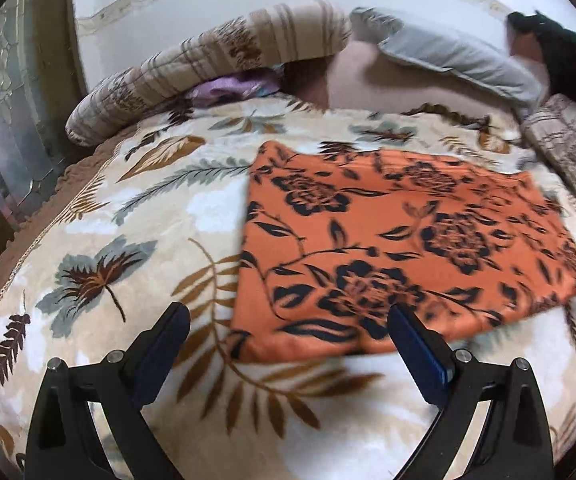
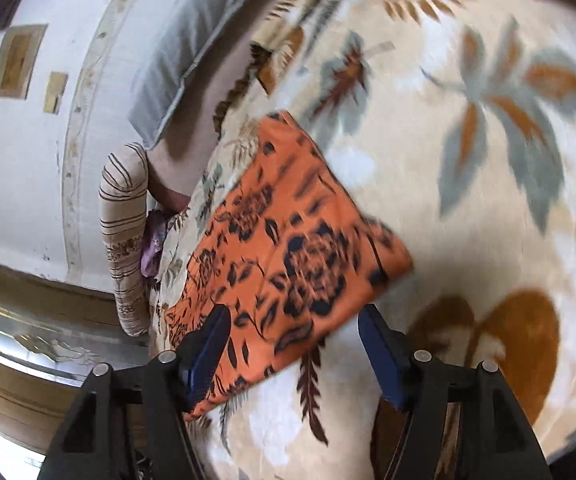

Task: Fold small clothes
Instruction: 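Straighten the folded bundle edge with the right tool while the left tool hovers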

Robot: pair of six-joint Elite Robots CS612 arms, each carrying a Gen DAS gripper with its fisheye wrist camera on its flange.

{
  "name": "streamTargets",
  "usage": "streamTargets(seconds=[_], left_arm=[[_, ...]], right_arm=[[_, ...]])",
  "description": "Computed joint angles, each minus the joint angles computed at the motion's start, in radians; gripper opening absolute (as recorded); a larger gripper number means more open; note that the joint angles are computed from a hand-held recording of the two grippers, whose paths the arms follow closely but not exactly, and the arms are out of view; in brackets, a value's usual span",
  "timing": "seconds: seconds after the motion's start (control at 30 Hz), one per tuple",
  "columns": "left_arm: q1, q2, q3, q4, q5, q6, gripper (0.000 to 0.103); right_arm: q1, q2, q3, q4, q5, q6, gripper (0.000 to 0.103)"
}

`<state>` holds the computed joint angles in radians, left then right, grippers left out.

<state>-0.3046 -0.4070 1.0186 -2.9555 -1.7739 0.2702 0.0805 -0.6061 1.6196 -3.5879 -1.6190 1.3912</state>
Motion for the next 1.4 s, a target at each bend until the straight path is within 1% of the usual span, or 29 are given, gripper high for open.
streamTargets(seconds=[0.03, 0.1, 0.23, 0.3, 0.37, 0.4, 0.47, 0.5, 0.53, 0.57, 0.6, 0.63, 0.73, 0.8, 0.83, 0.9, 1.0, 1.03, 1.07, 1.17, 1.23, 1.33, 1.4], left_arm=[[0.001, -0.006, 0.014, -0.009, -0.020, 0.005, 0.099], [0.001, -0.014, 0.034, -0.024, -0.030, 0.006, 0.099], [-0.006, -0.017, 0.050, -0.043, 0.007, 0.016, 0.099], [-0.009, -0.013, 0.047, -0.048, 0.026, 0.012, 0.099], [-0.008, -0.009, 0.041, -0.050, 0.037, 0.001, 0.099], [-0.008, -0.007, 0.037, -0.051, 0.044, -0.007, 0.099], [-0.008, -0.002, 0.030, -0.054, 0.058, -0.021, 0.099], [-0.008, 0.000, 0.025, -0.051, 0.065, -0.027, 0.099], [-0.009, 0.003, 0.021, -0.048, 0.076, -0.031, 0.099], [-0.011, 0.005, 0.017, -0.045, 0.093, -0.034, 0.099], [-0.012, 0.007, 0.013, -0.041, 0.110, -0.039, 0.099], [-0.012, 0.009, 0.008, -0.036, 0.117, -0.045, 0.099], [-0.011, 0.014, -0.002, -0.032, 0.135, -0.067, 0.099], [-0.011, 0.016, -0.005, -0.038, 0.150, -0.073, 0.099], [-0.012, 0.017, -0.007, -0.040, 0.161, -0.071, 0.099], [-0.015, 0.021, -0.011, -0.035, 0.185, -0.058, 0.099], [-0.023, 0.032, -0.034, 0.055, 0.213, -0.004, 0.099], [-0.027, 0.036, -0.039, 0.070, 0.228, 0.001, 0.099], [-0.028, 0.036, -0.035, 0.057, 0.233, 0.000, 0.099], [-0.026, 0.025, -0.015, 0.011, 0.218, 0.010, 0.099], [-0.023, 0.016, -0.005, -0.006, 0.199, 0.001, 0.099], [-0.019, 0.011, 0.002, -0.035, 0.174, -0.018, 0.099], [-0.019, 0.009, 0.002, -0.046, 0.161, -0.025, 0.099]], right_arm=[[0.001, 0.004, -0.001, 0.001, 0.002, 0.013, 0.070], [-0.003, 0.012, -0.006, 0.002, 0.006, 0.037, 0.070], [-0.015, 0.048, -0.031, -0.030, -0.007, 0.143, 0.070], [-0.018, 0.052, -0.044, -0.026, -0.030, 0.145, 0.070], [-0.016, 0.060, -0.062, -0.026, -0.070, 0.148, 0.069], [-0.017, 0.063, -0.069, -0.025, -0.076, 0.148, 0.069], [-0.019, 0.066, -0.085, -0.003, -0.084, 0.123, 0.065], [-0.019, 0.067, -0.093, 0.015, -0.088, 0.108, 0.061], [-0.019, 0.067, -0.100, 0.032, -0.095, 0.092, 0.053], [-0.018, 0.067, -0.108, 0.058, -0.101, 0.073, 0.048], [-0.017, 0.063, -0.115, 0.095, -0.105, 0.054, 0.037], [-0.016, 0.059, -0.116, 0.121, -0.112, 0.044, 0.034], [-0.012, 0.058, -0.119, 0.133, -0.127, 0.031, 0.033], [-0.011, 0.059, -0.124, 0.142, -0.123, 0.022, 0.033], [-0.012, 0.060, -0.122, 0.142, -0.116, 0.028, 0.033], [-0.008, 0.060, -0.126, 0.149, -0.129, 0.020, 0.033], [-0.003, 0.057, -0.135, 0.180, -0.120, -0.017, 0.033], [-0.002, 0.056, -0.138, 0.194, -0.114, -0.024, 0.033], [0.000, 0.056, -0.139, 0.199, -0.118, -0.028, 0.033], [0.002, 0.054, -0.133, 0.179, -0.118, -0.029, 0.033], [0.007, 0.050, -0.133, 0.170, -0.130, -0.054, 0.033], [0.016, 0.043, -0.140, 0.183, -0.157, -0.102, 0.034], [0.018, 0.041, -0.144, 0.196, -0.167, -0.105, 0.036]])
